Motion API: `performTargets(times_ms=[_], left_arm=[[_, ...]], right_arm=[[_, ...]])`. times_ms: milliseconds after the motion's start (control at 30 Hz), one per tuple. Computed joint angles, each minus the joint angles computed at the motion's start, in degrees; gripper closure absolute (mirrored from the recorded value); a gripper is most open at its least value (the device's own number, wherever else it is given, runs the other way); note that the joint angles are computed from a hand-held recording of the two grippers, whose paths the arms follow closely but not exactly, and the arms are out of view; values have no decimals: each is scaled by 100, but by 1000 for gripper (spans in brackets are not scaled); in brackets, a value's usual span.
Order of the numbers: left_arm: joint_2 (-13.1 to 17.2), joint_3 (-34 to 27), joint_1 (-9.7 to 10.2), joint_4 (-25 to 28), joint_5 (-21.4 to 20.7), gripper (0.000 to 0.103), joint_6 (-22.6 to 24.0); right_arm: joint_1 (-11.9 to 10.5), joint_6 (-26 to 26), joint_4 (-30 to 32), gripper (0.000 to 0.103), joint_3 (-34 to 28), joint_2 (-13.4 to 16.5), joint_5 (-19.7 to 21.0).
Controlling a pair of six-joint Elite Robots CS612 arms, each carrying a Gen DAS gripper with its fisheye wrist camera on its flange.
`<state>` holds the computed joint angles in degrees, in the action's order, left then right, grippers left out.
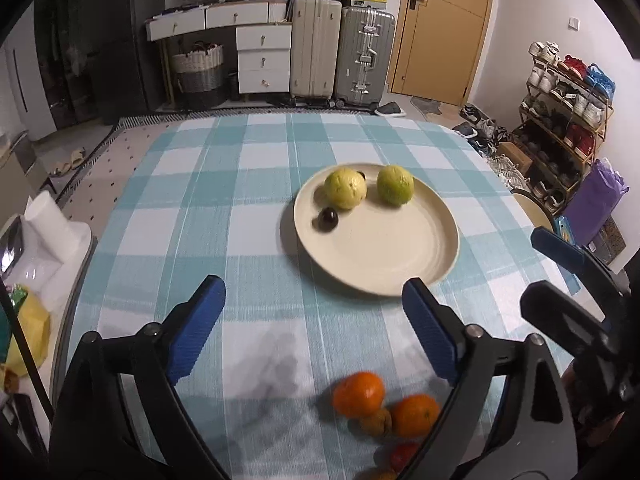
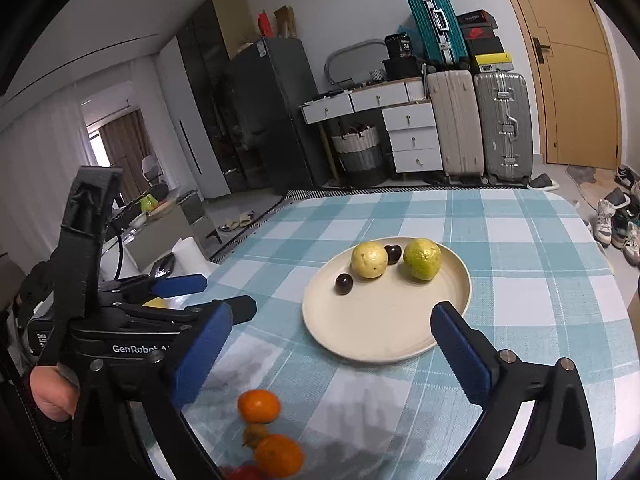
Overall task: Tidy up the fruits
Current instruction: 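Withdraw both tools from the plate toward the oranges and tomatoes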
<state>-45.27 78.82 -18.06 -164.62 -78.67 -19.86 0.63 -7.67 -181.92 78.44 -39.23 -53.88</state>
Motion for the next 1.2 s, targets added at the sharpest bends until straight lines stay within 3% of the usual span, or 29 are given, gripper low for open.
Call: performTargets(times_ms=[300, 533, 667, 867, 1200], left_arm=[[-246, 526, -98, -377, 46, 5, -94], [-317, 719, -131, -369, -20, 1, -200], [-363, 891, -132, -510, -247, 1, -181], [-411, 1104, -149, -521, -547, 1, -123], [-449, 1422, -162, -546, -1031, 2, 114]], right_arm=[[-74, 19, -276, 0, 404, -161, 128], [-118, -36, -290, 0, 621, -262, 119], [-165, -138, -227, 0, 751, -311, 317], [-181, -171, -221, 0, 957, -390, 307], [-144, -432, -61, 0, 1156, -483, 58]])
